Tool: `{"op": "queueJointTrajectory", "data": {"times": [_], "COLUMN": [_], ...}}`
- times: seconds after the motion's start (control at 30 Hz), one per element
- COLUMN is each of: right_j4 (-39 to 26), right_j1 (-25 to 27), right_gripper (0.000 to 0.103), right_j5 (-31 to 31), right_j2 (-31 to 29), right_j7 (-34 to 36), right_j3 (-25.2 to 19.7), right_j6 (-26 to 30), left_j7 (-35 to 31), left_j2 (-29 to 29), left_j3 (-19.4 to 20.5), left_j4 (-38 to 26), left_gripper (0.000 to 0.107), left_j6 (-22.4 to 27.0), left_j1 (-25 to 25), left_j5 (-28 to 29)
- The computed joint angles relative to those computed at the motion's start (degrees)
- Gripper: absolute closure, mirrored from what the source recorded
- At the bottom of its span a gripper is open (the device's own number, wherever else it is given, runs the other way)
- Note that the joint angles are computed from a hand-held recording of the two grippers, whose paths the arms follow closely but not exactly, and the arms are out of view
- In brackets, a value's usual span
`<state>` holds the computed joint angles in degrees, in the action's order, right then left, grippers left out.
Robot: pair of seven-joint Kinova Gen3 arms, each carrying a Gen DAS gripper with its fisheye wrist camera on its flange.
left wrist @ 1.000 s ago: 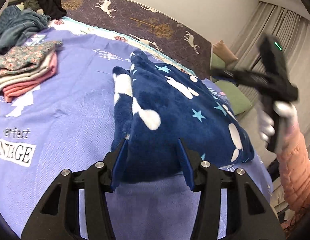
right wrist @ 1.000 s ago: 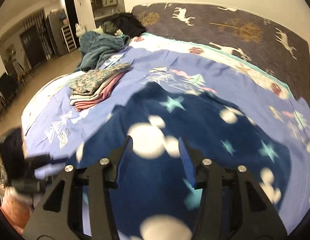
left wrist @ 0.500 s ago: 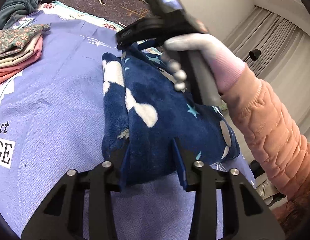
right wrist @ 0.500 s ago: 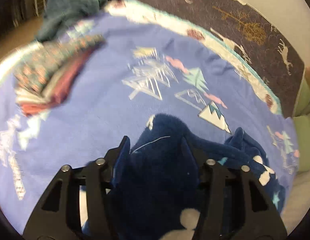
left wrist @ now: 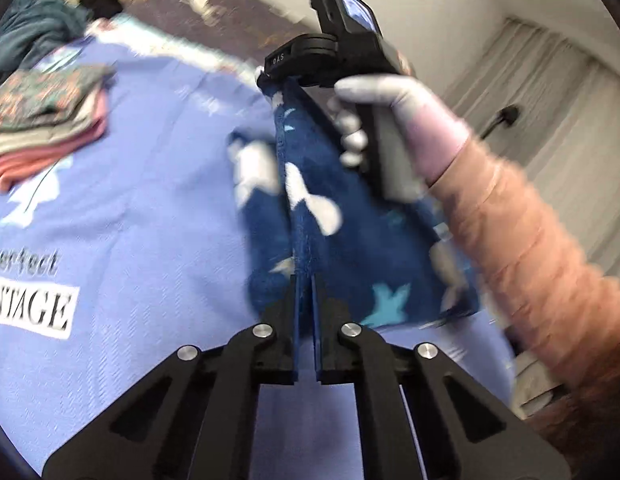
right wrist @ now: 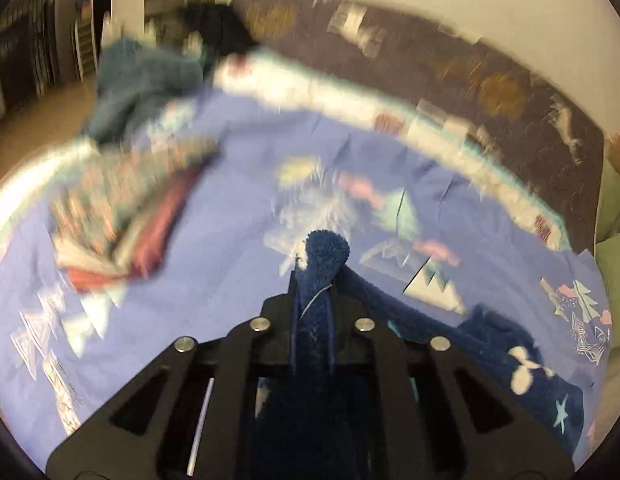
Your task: Fold small clothes
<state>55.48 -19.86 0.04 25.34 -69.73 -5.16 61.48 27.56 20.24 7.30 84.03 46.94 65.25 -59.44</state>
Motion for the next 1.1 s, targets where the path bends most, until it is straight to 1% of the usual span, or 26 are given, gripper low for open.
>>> {"op": "queueJointTrajectory", "data": {"times": [0.03, 0.07, 0.1, 0.13, 0.17, 0.2, 0.23, 0.27, 0.3, 0.33, 0.37, 0.4, 0.47, 0.5, 0.53, 0.57, 0.6, 0.63, 0.7, 0.73, 0.83, 0.9, 0.97, 1.0, 1.07, 1.1], "right_j4": [-1.61, -2.6, -3.44, -4.17, -4.31, -5.17, -5.5, -5.95, -6.5, -6.2, -5.29, -3.98, -0.35, 0.81, 2.18, 3.03, 4.5, 6.1, 7.05, 7.15, 8.52, 7.63, 6.4, 6.8, 9.29, 11.56], "right_j1": [0.14, 1.25, 1.97, 3.72, 5.1, 6.36, 7.31, 8.18, 8.68, 9.16, 9.47, 9.33, 8.2, 7.58, 6.66, 6.1, 4.54, 3.95, 5.93, 7.6, 7.91, 8.22, 9.2, 9.87, 11.53, 13.43], "right_gripper": [0.078, 0.075, 0.073, 0.069, 0.064, 0.054, 0.052, 0.052, 0.052, 0.052, 0.052, 0.052, 0.052, 0.053, 0.061, 0.068, 0.073, 0.073, 0.073, 0.073, 0.072, 0.068, 0.066, 0.066, 0.066, 0.062], "right_j5": [-0.65, -2.1, -3.29, -5.36, -7.45, -9.52, -11.07, -12.26, -12.75, -13.09, -13.27, -12.72, -10.8, -9.85, -8.53, -7.96, -6.9, -6.78, -9.33, -11.66, -14.32, -15.35, -16.94, -17.96, -20.74, -21.79], "right_j2": [2.15, 4.48, 5.76, 5.98, 5.84, 5.76, 5.26, 4.38, 3.5, 2.19, 0.93, -0.59, -3.39, -3.98, -4.23, -3.99, -3.85, -3.58, -2.03, -1.31, -1.31, -0.76, -0.09, -0.57, -3.24, -5.46], "right_j7": [1.33, 2.7, 3.33, 3.83, 4.23, 4.11, 3.72, 3.52, 4.11, 5.47, 7.04, 8.99, 12.34, 13.66, 14.73, 15.01, 14.65, 14.52, 13.1, 13.15, 14.92, 14.93, 15.12, 15.36, 17.13, 19.1], "right_j3": [-0.2, -1.01, -0.95, -1.88, -2.43, -2.79, -2.86, -2.85, -2.85, -3.0, -3.14, -3.11, -2.84, -2.61, -2.41, -2.16, -0.86, -0.25, -2.03, -3.48, -3.56, -3.63, -3.84, -3.99, -3.64, -4.79], "right_j6": [2.33, 4.66, 6.35, 7.11, 7.21, 8.05, 8.28, 8.53, 9.15, 9.27, 9.09, 8.93, 8.06, 8.35, 9.38, 9.62, 8.94, 7.38, 5.68, 5.12, 3.01, 3.68, 5.1, 4.81, 2.78, 1.05], "left_j7": [0.35, 1.63, 3.52, 4.74, 5.03, 4.54, 4.95, 6.3, 7.41, 7.58, 6.82, 5.13, 0.47, -1.86, -4.19, -5.6, -6.08, -7.04, -8.57, -9.23, -9.08, -9.22, -10.26, -10.58, -9.82, -8.47], "left_j2": [0.35, 0.1, -0.56, -1.15, -1.3, -1.55, -1.96, -2.42, -2.67, -2.81, -2.51, -1.87, 0.37, 2.18, 2.93, 2.61, 2.21, 2.06, 2.31, 2.49, 2.63, 2.61, 3.04, 3.2, 2.71, 1.99], "left_j3": [0.7, 0.33, -0.83, -0.96, -0.13, -0.17, 0.24, -0.39, -2.09, -2.72, -2.3, -0.81, 4.4, 7.05, 8.64, 9.17, 8.64, 7.05, 1.95, 0.56, -0.53, -0.83, -0.88, -1.01, -1.41, -1.71], "left_j4": [0.36, 1.38, 2.4, 3.39, 3.54, 3.58, 4.25, 4.92, 5.32, 5.35, 4.52, 3.4, 0.31, -1.23, -2.42, -2.91, -2.95, -3.22, -3.98, -4.53, -4.59, -4.82, -5.99, -6.49, -5.81, -4.58], "left_gripper": [0.102, 0.102, 0.103, 0.103, 0.103, 0.103, 0.101, 0.098, 0.089, 0.081, 0.068, 0.065, 0.065, 0.07, 0.075, 0.077, 0.082, 0.084, 0.086, 0.087, 0.087, 0.087, 0.087, 0.088, 0.088, 0.088], "left_j6": [-0.32, -1.46, -2.08, -1.94, -1.34, -0.92, -1.42, -2.24, -3.27, -3.9, -3.65, -2.8, -0.87, 0.56, 1.57, 1.86, 2.16, 2.35, 2.67, 3.05, 3.11, 3.16, 4.44, 5.25, 5.08, 4.06], "left_j1": [-0.94, -0.85, 0.3, 0.92, 0.67, 1.04, 0.54, 1.09, 2.29, 2.6, 2.12, 0.82, -3.8, -6.28, -7.83, -8.41, -8.03, -6.72, -2.44, -1.26, -0.31, -0.1, 0.24, 0.75, 1.65, 2.02], "left_j5": [0.94, 0.95, 0.03, -1.5, -2.43, -2.68, -3.61, -5.34, -6.68, -7.48, -7.94, -7.58, -5.67, -3.34, -1.01, 0.88, 2.2, 3.79, 6.72, 7.82, 8.87, 9.51, 10.17, 10.09, 9.28, 8.43]}}
